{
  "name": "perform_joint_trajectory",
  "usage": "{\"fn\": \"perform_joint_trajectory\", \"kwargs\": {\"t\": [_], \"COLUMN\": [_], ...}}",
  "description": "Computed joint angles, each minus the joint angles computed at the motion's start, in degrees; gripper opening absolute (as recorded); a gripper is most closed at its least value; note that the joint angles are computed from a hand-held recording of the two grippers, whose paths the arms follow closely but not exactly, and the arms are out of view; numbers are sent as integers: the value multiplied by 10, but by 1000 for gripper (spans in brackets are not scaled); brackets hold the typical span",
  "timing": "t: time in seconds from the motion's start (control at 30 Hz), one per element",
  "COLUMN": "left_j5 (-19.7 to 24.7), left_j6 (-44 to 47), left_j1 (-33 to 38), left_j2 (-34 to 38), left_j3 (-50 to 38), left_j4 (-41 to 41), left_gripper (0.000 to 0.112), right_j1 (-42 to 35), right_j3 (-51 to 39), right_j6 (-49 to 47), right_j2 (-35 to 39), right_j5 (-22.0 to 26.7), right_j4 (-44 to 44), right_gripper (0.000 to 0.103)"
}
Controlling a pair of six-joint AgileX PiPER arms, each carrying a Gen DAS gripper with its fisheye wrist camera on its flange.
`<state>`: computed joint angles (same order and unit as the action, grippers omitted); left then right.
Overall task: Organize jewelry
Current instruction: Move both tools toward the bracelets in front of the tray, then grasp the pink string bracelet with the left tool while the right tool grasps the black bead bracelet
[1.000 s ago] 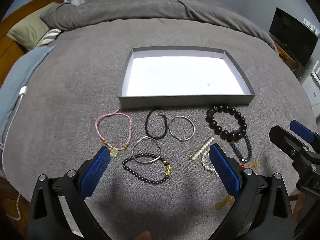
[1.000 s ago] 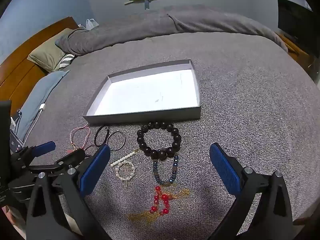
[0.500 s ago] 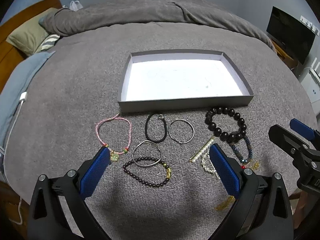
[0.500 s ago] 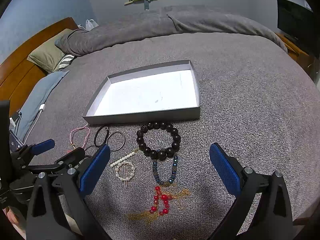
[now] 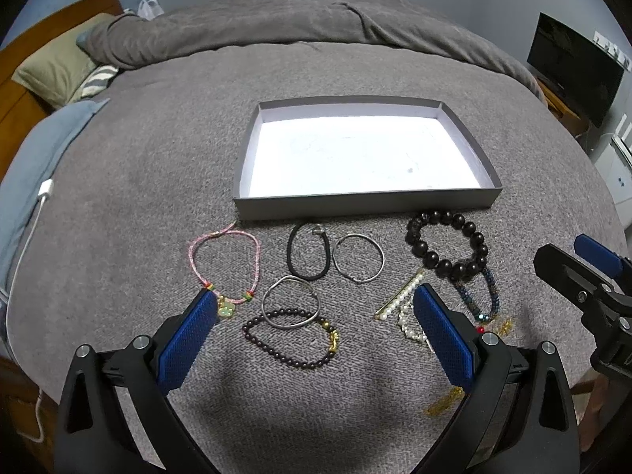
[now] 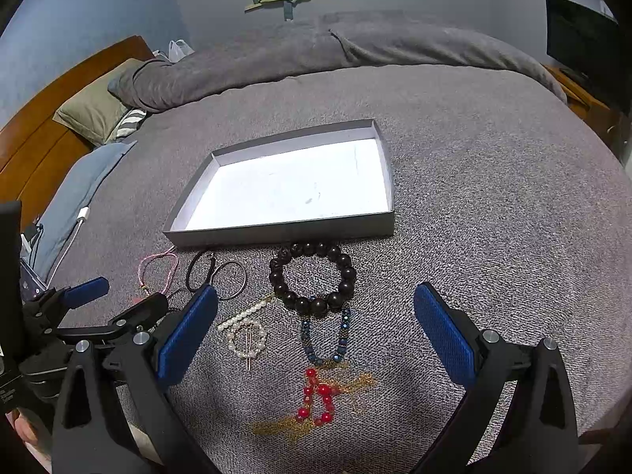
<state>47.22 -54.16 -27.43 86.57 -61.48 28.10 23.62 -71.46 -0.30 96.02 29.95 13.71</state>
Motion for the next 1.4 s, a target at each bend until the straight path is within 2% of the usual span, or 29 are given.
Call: {"fn": "perform_joint_trajectory", "kwargs": {"t": [0.2, 0.33, 0.4, 0.47, 0.57, 0.67, 0.7, 0.73, 0.8, 0.87, 1.03, 1.23, 1.27, 1.33, 1.4], "left_j5": [3, -5, -1, -23, -119, -204, -241, -257, -280, -306, -332, -356, -358, -365, -368], "left_j6": [-15, -70, -90, -94, -67, -24, -6, 23, 113, 146, 47, 158, 198, 231, 219], "left_j1": [0, 7, 15, 36, 100, 157, 181, 197, 229, 249, 269, 302, 309, 312, 307], "left_j2": [4, 4, 10, 2, -30, -50, -59, -62, -53, -43, -16, 14, 21, 25, 21], "left_j3": [4, 26, 34, 50, 92, 132, 148, 153, 152, 157, 168, 187, 185, 187, 189], "left_j4": [29, 124, 172, 198, 186, 146, 132, 107, 22, -10, 90, 10, -29, -59, -37], "left_gripper": [98, 98, 98, 98, 98, 98, 98, 98, 98, 98, 98, 97, 95, 94, 89], "right_j1": [-8, -15, -13, -19, -37, -38, -40, -44, -55, -60, -91, -73, -70, -61, -54], "right_j3": [12, 35, 29, 18, 9, 4, 5, 7, 8, 6, -10, -3, -4, -6, -9], "right_j6": [8, 32, 62, 42, -83, -90, -114, -149, -237, -280, -443, -427, -422, -396, -369], "right_j2": [-4, 1, 20, 41, 71, 87, 91, 93, 101, 110, 146, 152, 154, 157, 160], "right_j5": [-29, -98, -115, -114, -116, -125, -131, -134, -134, -130, -69, -107, -110, -118, -122], "right_j4": [-5, -33, -80, -68, 53, 51, 72, 106, 191, 231, 405, 375, 368, 340, 312], "right_gripper": [98, 98, 98, 98, 98, 98, 98, 98, 98, 98, 98, 98, 97, 85, 80]}}
